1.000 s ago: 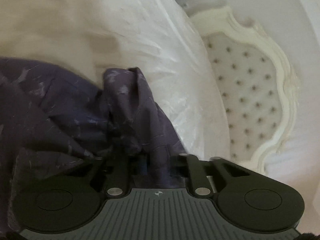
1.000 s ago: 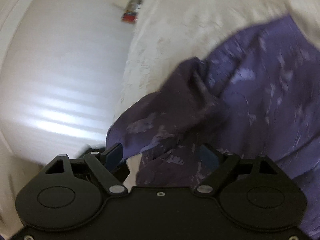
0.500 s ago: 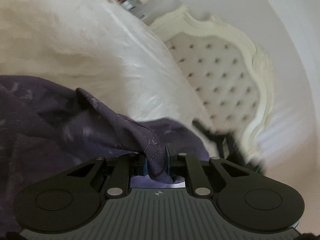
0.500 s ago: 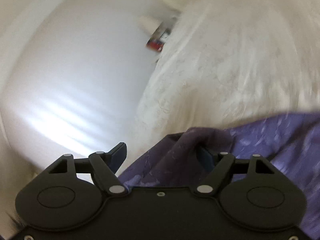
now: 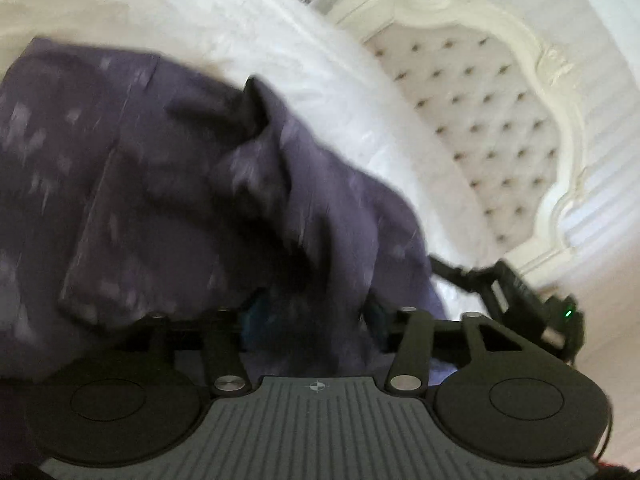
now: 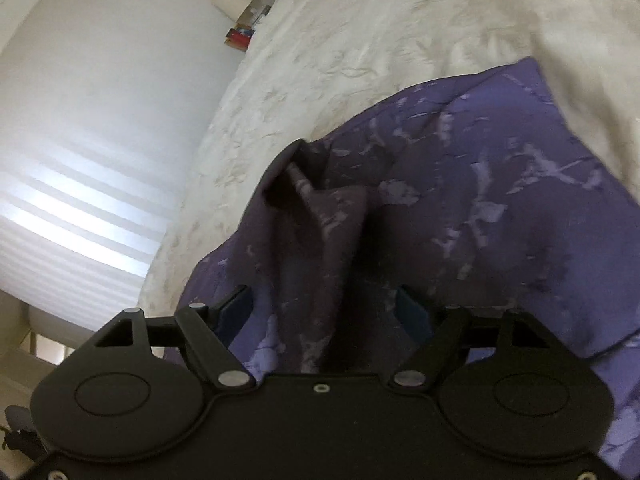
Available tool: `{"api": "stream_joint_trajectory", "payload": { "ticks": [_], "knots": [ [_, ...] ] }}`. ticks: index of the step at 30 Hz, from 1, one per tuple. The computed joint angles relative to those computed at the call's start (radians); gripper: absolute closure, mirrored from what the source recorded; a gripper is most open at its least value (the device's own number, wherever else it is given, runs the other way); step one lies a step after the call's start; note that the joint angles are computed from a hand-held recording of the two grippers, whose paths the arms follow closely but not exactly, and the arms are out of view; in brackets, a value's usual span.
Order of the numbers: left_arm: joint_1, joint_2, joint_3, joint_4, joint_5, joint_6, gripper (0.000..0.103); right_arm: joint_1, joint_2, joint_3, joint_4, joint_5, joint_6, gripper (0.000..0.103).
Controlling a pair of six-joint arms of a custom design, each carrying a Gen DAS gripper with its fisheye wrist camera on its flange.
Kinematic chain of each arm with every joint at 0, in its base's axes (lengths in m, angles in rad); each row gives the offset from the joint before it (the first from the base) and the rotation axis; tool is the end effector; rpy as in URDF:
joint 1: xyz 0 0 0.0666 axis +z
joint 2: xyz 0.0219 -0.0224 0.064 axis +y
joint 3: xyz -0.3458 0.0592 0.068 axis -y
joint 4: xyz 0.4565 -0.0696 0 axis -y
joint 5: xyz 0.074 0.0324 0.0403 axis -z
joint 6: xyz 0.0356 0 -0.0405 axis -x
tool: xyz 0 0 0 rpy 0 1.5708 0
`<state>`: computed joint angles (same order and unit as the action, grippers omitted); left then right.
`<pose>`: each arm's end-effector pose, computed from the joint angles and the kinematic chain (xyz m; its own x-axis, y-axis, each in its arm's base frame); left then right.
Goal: Fold large clothes
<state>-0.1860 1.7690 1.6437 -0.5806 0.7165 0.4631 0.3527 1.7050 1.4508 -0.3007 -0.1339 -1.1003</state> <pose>0.6700 -0.1503 0.3336 -0.8521 -0.1824 -0.4905 0.2794 0.6339 -0.7211 0.6274 0.2356 0.2916 -0.6242 0.7115 -0.3226 0.2372 0.5661 0.7895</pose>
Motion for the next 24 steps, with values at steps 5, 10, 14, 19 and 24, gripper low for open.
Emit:
{"api": "stream_joint_trajectory", "payload": {
  "ticks": [5, 10, 14, 19, 24],
  "knots": [
    [-0.007, 0.039, 0.066, -0.011, -0.02, 0.01, 0.046, 0.022, 0.033, 0.021, 0.097, -0.042, -0.069, 0.016],
    [-0.028, 0.035, 0.066, 0.022, -0.024, -0.011, 0.035, 0.045, 0.077, 0.144, -0.082, -0.02, 0.087, 0.087],
    [-0.01, 0.041, 0.034, 0.143, 0.03, 0.133, 0.031, 0.02, 0.03, 0.103, -0.06, -0.028, 0.097, 0.087],
    [0.01, 0.109, 0.077, 0.233, 0.048, 0.356, 0.028, 0.0, 0.008, 0.089, -0.135, -0.027, 0.163, 0.087],
    [0.023, 0.171, 0.147, 0.267, 0.042, 0.502, 0.028, 0.009, 0.019, 0.105, -0.164, -0.026, 0.214, 0.087]
  ]
}}
